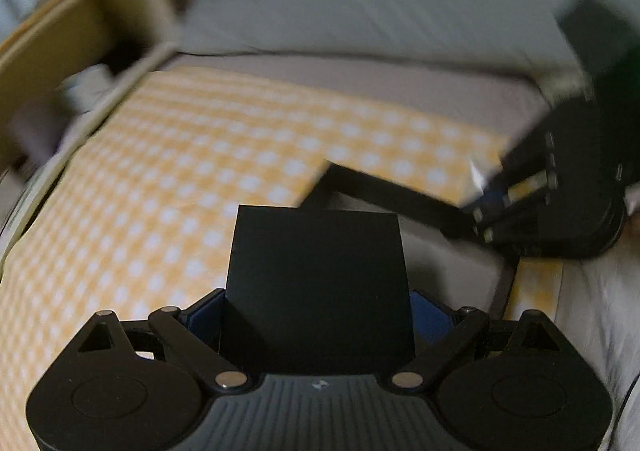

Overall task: Organize rigid objects
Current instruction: 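Lower the small black box into the open tray and open the left gripper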

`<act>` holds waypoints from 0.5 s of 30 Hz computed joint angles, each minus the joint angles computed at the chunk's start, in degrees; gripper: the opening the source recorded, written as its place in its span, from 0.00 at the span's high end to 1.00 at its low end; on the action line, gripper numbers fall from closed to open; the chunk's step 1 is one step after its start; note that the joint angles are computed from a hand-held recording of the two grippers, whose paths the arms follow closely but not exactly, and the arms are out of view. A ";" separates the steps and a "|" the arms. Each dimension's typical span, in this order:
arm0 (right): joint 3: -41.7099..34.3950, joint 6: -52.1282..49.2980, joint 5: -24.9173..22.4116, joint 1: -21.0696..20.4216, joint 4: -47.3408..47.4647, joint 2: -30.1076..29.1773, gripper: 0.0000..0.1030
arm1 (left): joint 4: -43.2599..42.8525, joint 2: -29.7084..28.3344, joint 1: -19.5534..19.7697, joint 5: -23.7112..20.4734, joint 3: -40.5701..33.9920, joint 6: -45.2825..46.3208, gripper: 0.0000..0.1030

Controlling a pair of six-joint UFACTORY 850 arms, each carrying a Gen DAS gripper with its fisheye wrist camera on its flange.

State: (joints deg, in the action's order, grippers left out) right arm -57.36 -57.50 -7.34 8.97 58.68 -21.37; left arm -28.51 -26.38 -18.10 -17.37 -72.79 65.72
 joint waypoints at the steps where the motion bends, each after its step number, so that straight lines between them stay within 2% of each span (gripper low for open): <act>1: 0.00 -0.06 -0.04 -0.03 0.01 0.00 0.94 | 2.26 -0.99 -0.43 -0.76 -0.81 0.07 0.08; 7: 0.01 -0.62 -0.14 -0.02 0.74 -0.03 0.94 | 0.50 -4.42 -1.53 -1.77 -2.53 13.39 0.07; 8: 0.06 -0.63 -0.06 0.03 0.72 0.00 0.94 | 2.21 -4.53 -1.79 -1.05 -2.26 12.00 0.06; 9: 0.08 -0.63 -0.02 0.07 0.80 0.01 0.94 | 4.12 -4.35 -1.80 0.75 -1.50 10.46 0.02; 11: 0.11 -0.61 -0.08 0.11 0.99 0.02 0.94 | 10.45 -3.85 -2.43 5.26 0.14 3.69 0.00; 12: 0.09 -1.28 -0.15 0.06 1.62 0.01 0.94 | 12.57 -3.41 -2.42 5.58 0.69 1.17 0.00; 15: 0.10 -1.64 -0.07 0.09 2.03 -0.04 0.94 | 17.80 -2.42 -1.91 2.52 0.64 -8.00 0.00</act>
